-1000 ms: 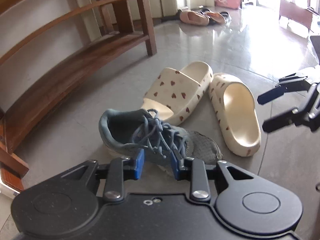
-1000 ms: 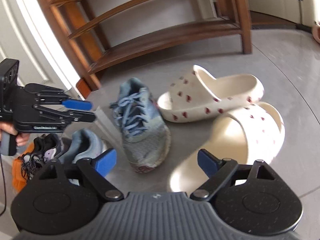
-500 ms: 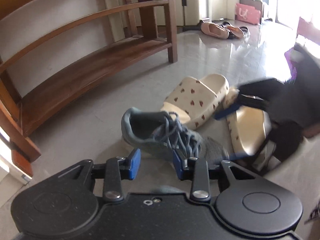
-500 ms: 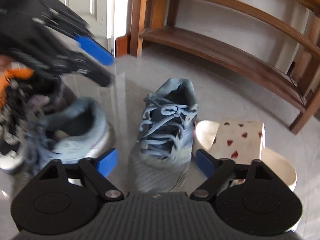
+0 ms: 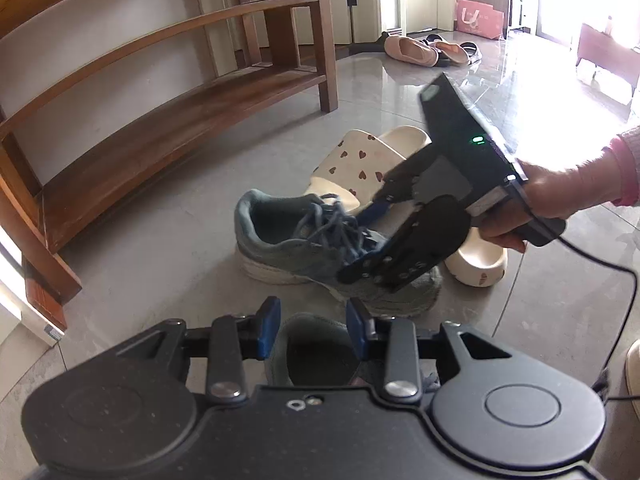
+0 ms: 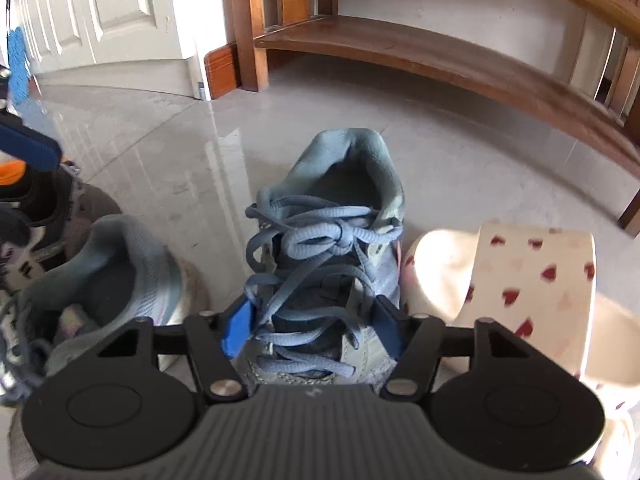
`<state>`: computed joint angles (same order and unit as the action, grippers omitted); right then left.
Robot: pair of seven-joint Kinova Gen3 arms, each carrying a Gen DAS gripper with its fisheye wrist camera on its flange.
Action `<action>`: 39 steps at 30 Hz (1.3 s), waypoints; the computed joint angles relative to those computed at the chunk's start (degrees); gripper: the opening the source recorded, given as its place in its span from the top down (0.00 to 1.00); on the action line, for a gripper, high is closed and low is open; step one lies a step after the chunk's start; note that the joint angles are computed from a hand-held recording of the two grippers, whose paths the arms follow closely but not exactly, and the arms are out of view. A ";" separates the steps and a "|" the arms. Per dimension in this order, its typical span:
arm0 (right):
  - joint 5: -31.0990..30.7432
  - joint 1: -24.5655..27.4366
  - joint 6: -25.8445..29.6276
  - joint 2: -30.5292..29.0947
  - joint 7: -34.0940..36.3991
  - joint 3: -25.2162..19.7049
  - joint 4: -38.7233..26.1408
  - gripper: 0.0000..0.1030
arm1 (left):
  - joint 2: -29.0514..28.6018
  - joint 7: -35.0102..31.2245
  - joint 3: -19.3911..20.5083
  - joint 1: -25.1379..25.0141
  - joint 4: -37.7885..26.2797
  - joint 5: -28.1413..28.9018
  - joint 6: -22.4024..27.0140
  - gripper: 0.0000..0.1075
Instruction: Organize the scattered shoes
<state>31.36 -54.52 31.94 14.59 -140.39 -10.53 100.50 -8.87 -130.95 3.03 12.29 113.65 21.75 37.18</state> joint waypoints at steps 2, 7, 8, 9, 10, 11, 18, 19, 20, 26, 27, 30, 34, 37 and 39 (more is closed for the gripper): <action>-2.49 0.90 0.15 -0.93 1.30 -1.04 0.61 0.38 | 0.06 -0.17 -0.28 0.01 -0.02 0.62 -0.02 0.68; -7.54 0.35 2.90 -4.18 -2.71 -2.96 2.32 0.38 | -0.36 -0.94 -0.74 -0.04 0.16 1.86 -0.69 0.68; -8.11 0.10 3.67 -4.89 -4.08 -3.50 2.70 0.38 | -0.35 -1.23 -0.93 0.00 0.20 2.20 -0.70 0.68; -8.31 -0.44 4.94 -5.52 -5.51 -4.19 2.90 0.38 | -0.33 -1.73 -1.30 0.06 0.11 2.88 -0.31 0.68; -8.08 -0.95 6.07 -5.88 -6.76 -4.84 2.88 0.38 | -0.37 -2.01 -1.47 0.05 0.14 3.40 -0.24 0.68; -8.31 -1.61 7.76 -6.38 -8.04 -5.73 2.75 0.38 | -0.30 -2.18 -1.49 0.02 0.09 3.69 -0.16 0.68; -8.61 9.15 7.53 -11.09 -18.22 -20.82 6.11 0.35 | 3.10 -4.48 -0.49 0.59 -2.45 8.90 -0.17 0.67; -7.38 8.88 6.93 -12.08 -20.55 -20.77 6.95 0.34 | 4.20 -5.36 -0.10 0.80 -3.28 9.96 -0.37 0.67; -6.89 8.04 6.83 -14.14 -22.88 -19.67 7.86 0.32 | 5.34 -6.21 0.37 0.90 -4.17 11.01 -0.52 0.66; 1.68 2.74 14.54 -19.32 -35.57 -17.25 9.47 0.28 | 16.30 -5.52 4.46 -1.36 -12.62 18.63 1.51 0.65; 2.64 3.50 15.49 -19.47 -37.11 -18.11 9.63 0.28 | 18.95 -3.46 4.84 -1.11 -14.42 18.52 0.81 0.65; 4.19 4.91 15.66 -20.44 -40.51 -18.98 11.01 0.28 | 26.81 3.01 5.40 -0.93 -19.43 20.10 0.36 0.65; 5.43 6.78 14.28 -21.69 -44.44 -20.38 12.84 0.28 | 34.34 10.18 8.71 -4.67 -23.11 23.14 0.13 0.65; 4.82 7.59 13.96 -22.24 -44.69 -21.01 13.41 0.28 | 38.22 11.46 11.87 -8.77 -24.26 25.19 1.36 0.61; 3.27 8.11 13.40 -22.71 -43.55 -20.81 13.89 0.28 | 41.05 12.97 13.02 -10.25 -26.14 25.62 3.09 0.52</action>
